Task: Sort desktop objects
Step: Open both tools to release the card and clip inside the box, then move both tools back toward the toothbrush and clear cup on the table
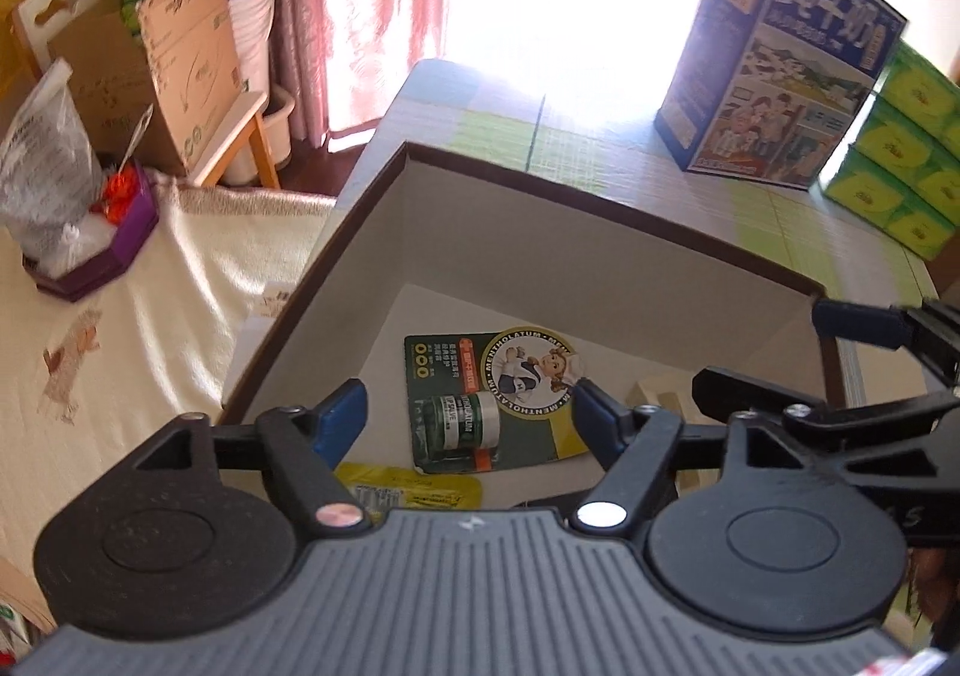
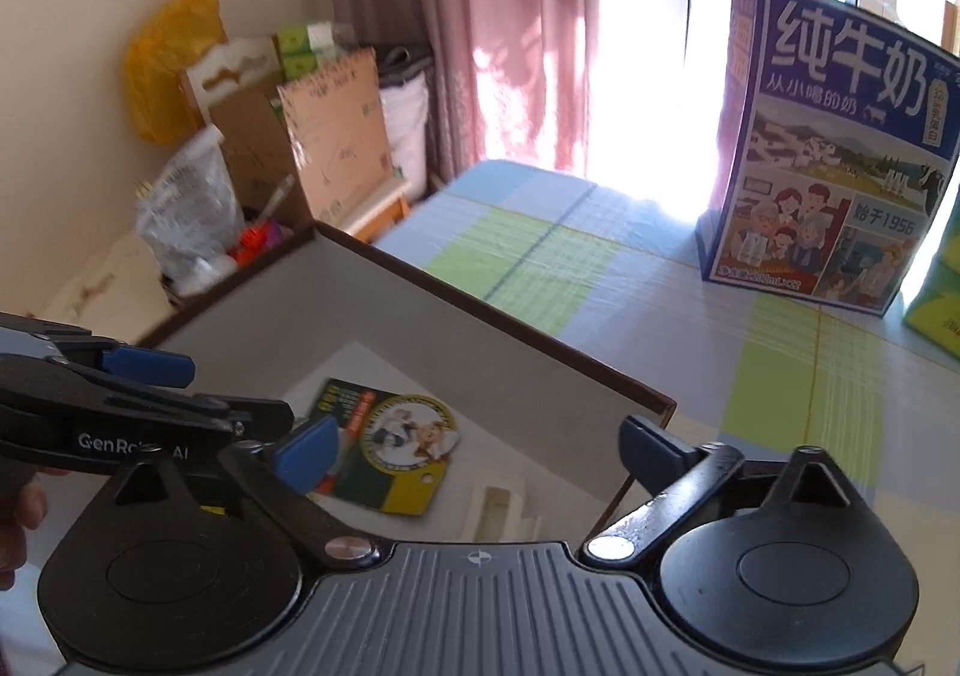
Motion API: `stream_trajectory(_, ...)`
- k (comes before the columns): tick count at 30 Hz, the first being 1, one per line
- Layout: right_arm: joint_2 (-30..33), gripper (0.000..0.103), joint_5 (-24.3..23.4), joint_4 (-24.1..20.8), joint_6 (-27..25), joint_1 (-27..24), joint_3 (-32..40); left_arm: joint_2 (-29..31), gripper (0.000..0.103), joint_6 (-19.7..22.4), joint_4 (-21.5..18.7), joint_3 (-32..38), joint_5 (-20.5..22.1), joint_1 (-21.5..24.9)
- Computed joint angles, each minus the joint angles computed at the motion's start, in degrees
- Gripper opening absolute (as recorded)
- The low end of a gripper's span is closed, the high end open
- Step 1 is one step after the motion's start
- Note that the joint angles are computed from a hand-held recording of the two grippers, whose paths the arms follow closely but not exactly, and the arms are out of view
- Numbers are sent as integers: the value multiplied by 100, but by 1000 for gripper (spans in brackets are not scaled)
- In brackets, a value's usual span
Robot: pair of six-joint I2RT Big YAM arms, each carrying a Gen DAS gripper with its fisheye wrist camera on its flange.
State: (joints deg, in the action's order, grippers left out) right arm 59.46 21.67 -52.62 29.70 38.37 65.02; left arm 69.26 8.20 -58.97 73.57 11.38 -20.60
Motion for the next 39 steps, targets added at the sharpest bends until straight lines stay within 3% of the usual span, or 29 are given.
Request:
stream_trajectory(8,-582,101,421,-41,422,656,-181,-759,87,678,-67,-339,124,161)
stream_trajectory(12,-634,101,830,-338,650,1104,-54,-1178,95,877,-82,-488,173,264)
stream_trajectory(19,-732,101,1281,-946,1037,1814,89,-1798,99,1124,-277,-662,281,584)
stream_trajectory(28,-784,101,1764,-1777,1811,2623,277,-2265,101,1020,-842,-683,627,1049)
stream_trajectory(34,-793,101,2228,-2352,2317,3219,380,-2681,102,1045,-855,-756,755,1223)
stream_trajectory(39,-858,101,2346,-2671,2735,3626,397,-2907,102,986,-1123,-774,855,1255)
